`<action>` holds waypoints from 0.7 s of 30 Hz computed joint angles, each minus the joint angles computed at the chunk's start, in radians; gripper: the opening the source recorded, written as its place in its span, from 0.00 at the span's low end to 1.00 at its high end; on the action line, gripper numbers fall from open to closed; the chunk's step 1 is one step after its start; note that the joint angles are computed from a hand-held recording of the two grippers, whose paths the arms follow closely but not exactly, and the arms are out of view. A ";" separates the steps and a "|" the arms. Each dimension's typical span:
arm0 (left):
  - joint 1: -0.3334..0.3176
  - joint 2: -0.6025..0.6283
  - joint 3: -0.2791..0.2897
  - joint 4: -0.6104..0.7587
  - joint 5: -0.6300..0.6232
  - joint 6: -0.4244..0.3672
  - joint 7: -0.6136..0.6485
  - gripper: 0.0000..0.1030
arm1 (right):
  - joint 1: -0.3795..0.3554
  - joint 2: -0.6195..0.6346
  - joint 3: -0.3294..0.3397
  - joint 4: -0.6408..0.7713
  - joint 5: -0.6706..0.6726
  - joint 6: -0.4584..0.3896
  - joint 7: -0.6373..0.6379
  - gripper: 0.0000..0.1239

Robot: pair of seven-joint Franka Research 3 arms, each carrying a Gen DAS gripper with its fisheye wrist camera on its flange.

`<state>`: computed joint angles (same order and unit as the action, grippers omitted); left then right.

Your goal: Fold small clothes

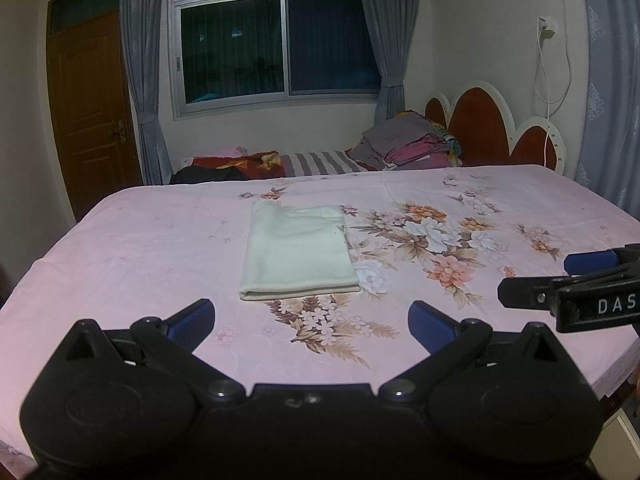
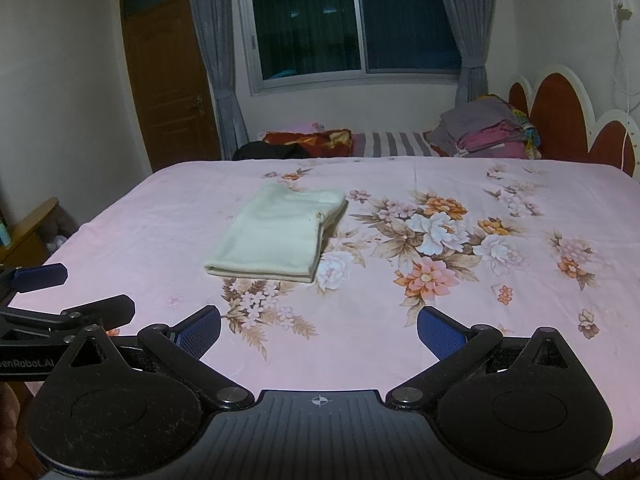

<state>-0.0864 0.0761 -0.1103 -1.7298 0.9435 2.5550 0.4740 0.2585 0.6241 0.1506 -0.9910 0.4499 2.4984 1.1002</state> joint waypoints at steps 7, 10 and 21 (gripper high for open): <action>-0.002 0.000 -0.001 0.002 0.003 -0.005 0.000 1.00 | -0.001 0.002 0.000 0.005 0.000 0.000 -0.003 0.83; -0.004 0.002 -0.002 0.004 0.003 -0.007 -0.002 1.00 | -0.006 0.003 0.001 0.009 0.004 -0.005 -0.007 0.83; -0.008 0.004 -0.002 0.008 0.003 -0.012 0.002 1.00 | -0.012 0.002 0.002 0.010 0.010 -0.010 -0.020 0.83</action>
<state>-0.0941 0.0801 -0.1125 -1.7217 0.9469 2.5433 0.4756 0.2467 0.6259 0.1530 -0.9812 0.4599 2.4881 1.0802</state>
